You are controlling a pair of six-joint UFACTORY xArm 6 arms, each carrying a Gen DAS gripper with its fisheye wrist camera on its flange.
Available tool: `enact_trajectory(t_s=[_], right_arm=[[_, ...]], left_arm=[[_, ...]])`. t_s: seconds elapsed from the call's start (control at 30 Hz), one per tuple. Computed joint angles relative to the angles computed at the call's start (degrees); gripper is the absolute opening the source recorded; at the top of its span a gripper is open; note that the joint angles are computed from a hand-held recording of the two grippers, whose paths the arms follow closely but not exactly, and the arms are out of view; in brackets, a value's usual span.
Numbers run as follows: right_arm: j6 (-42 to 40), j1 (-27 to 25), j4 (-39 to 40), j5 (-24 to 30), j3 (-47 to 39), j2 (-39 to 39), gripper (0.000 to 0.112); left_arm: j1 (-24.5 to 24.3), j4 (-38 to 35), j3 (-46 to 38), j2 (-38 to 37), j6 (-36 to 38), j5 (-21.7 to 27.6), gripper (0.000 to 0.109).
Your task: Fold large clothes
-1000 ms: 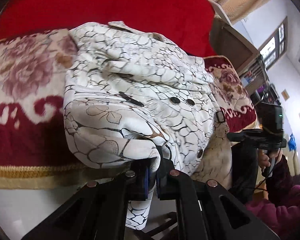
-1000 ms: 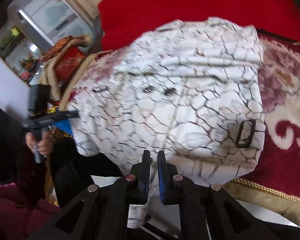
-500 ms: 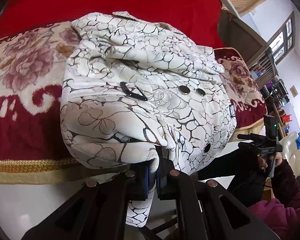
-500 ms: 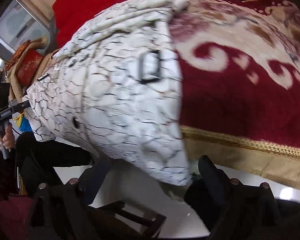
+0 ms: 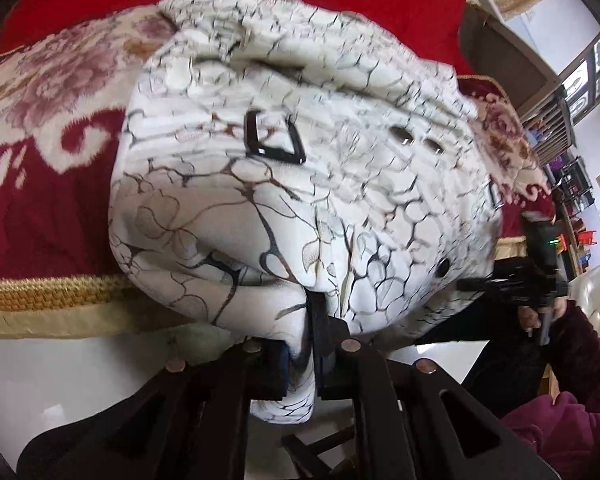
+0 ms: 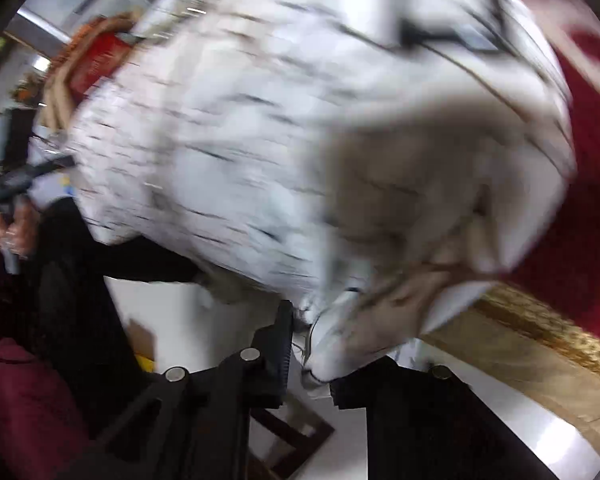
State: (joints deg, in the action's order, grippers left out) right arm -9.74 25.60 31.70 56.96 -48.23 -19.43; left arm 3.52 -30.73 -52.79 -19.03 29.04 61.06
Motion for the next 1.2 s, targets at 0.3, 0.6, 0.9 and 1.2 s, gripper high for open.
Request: enact_trajectory(t_s=[0.3, 0.6, 0.9, 1.2], right_arm=[[1.5, 6.9, 2.4, -9.8, -5.0, -2.0, 0.009], [0.8, 5.4, 9.3, -17.8, -22.5, 10.3, 0.008], [11.9, -4.5, 13.2, -28.0, -40.8, 26.9, 0.008], [11.1, -9.9, 15.3, -23.8, -43.4, 29.3, 0.048]], left_arm=[[2.8, -8.2, -2.3, -0.1, 2.1, 0.4, 0.005], [4.6, -14.3, -29.3, 17.0, 0.5, 4.9, 0.005], [7.1, -21.5, -65.3, 48.5, -16.4, 6.9, 0.005], [7.3, -27.2, -61.5, 51.6, -16.0, 4.3, 0.011]])
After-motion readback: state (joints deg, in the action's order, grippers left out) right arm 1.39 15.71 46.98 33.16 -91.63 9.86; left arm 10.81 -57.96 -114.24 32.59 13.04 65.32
